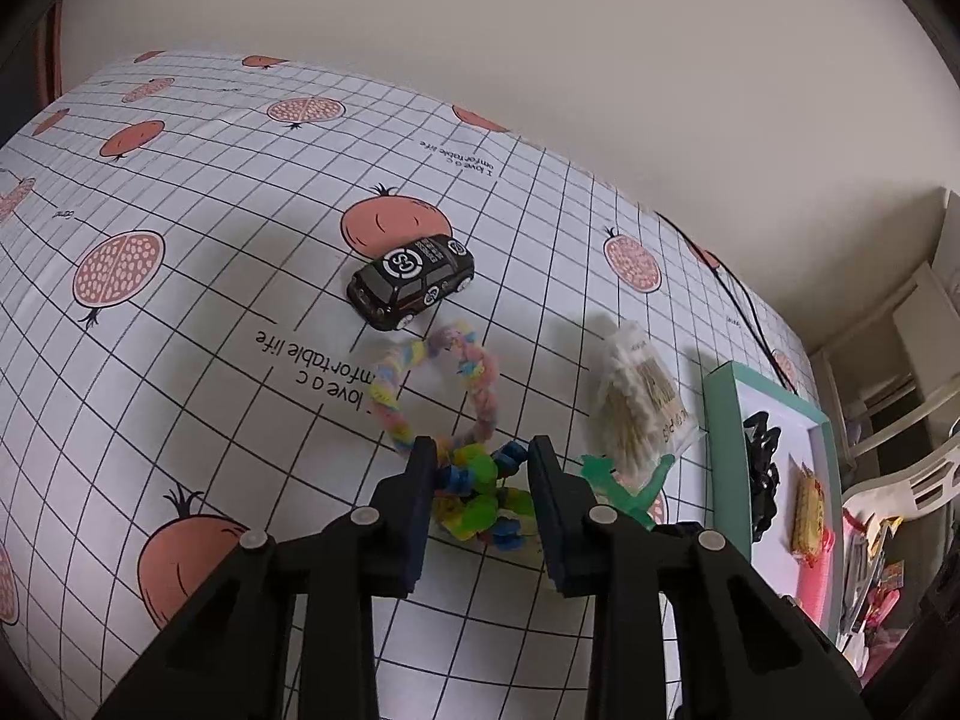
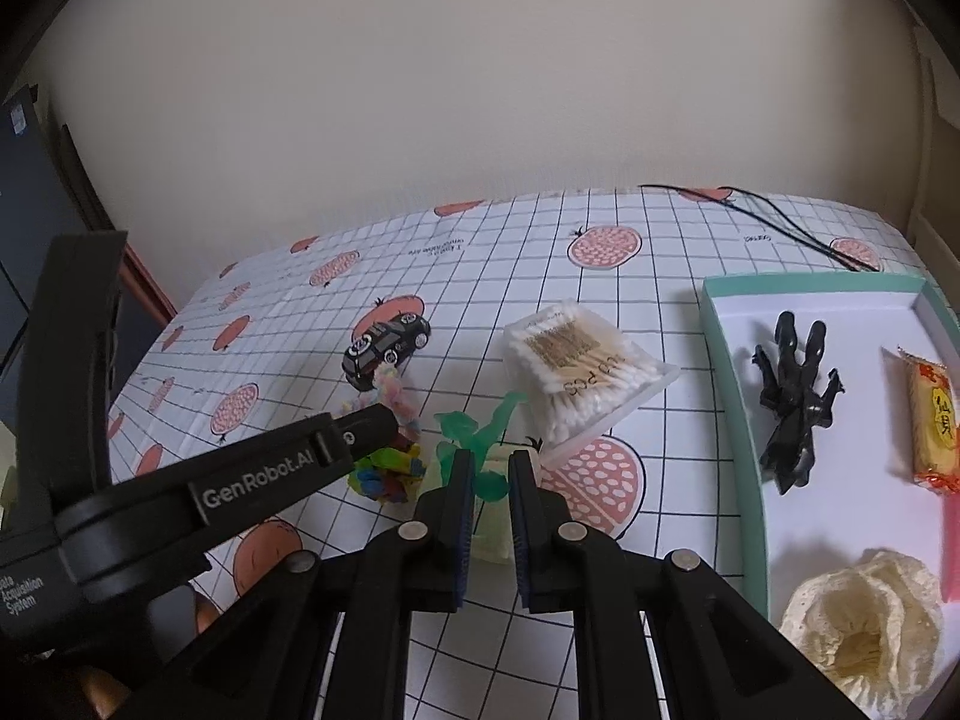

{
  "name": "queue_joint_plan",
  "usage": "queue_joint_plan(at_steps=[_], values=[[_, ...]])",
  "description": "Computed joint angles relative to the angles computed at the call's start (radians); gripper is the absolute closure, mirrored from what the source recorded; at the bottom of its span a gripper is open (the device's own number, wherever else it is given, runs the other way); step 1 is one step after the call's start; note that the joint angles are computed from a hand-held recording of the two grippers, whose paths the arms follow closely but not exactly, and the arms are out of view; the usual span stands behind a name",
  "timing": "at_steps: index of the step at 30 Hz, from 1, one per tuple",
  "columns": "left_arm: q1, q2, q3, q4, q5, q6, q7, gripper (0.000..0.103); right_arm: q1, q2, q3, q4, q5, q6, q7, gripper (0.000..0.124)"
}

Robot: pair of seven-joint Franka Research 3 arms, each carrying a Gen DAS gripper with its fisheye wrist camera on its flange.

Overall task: Organize objects
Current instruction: 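Close the left tool on the colourful bead toy while the right tool closes on the green toy, then carry the bead toy and green toy into the white tray and open both tools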

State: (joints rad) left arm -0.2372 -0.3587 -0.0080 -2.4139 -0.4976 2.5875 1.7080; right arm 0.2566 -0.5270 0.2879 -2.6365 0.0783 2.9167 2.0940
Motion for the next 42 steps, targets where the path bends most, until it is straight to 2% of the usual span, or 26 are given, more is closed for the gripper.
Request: queue_joint_plan(at_steps=[8,17,42], values=[[-0.024,-0.043,0.015,-0.017,-0.035,0.045,0.026,0.071,-0.006,-0.047,-0.006,-0.015,0.002,0.003,-0.008,0.112],[-0.076,-0.087,0.036,-0.03,-0.072,0.075,0.05,0.071,-0.038,-0.127,-0.014,-0.052,0.0,-0.033,-0.019,0.112],[-0.236,-0.142,-0.008,-0.048,-0.067,0.086,0.03,0.071,-0.149,-0.321,-0.091,-0.169,0.021,-0.155,-0.072,0.111]])
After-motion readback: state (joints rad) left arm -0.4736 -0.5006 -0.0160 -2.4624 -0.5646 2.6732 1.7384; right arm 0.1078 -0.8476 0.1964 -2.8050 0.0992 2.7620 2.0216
